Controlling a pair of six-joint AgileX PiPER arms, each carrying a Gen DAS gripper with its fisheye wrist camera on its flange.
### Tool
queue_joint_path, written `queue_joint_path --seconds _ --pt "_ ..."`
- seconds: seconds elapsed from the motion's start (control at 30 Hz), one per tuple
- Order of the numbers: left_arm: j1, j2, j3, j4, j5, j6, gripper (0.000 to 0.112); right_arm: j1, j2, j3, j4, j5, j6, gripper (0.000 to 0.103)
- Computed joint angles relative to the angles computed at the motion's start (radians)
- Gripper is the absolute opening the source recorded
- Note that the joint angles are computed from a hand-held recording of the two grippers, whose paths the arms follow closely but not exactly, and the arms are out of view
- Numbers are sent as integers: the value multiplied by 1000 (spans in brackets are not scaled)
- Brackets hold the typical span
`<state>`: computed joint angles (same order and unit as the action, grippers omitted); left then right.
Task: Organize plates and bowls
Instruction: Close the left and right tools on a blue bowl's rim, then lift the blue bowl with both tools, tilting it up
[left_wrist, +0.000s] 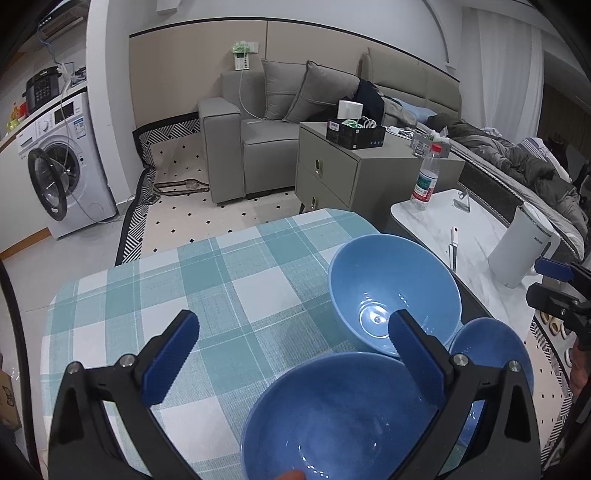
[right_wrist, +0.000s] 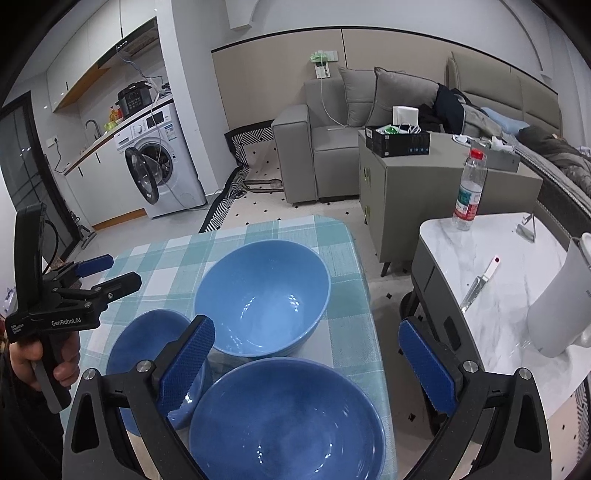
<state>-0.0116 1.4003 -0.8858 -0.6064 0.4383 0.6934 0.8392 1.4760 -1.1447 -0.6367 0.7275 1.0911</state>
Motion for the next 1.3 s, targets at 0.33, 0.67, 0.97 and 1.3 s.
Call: queue_joint_path --seconds 0.33,0.67,0.97,1.3 --pt "-35 101 -68 -17 15 36 96 -84 63 -12 95 -70 -93 93" --pt "-89 182 -135 76 21 -43 80 -133 156 -60 193 -94 -208 75" --pt "-105 256 -180 135 52 -105 48 -190 248 -108 326 -122 -337 57" --pt "-109 320 -225 119 93 -81 33 -216 306 -129 397 -138 -420 39"
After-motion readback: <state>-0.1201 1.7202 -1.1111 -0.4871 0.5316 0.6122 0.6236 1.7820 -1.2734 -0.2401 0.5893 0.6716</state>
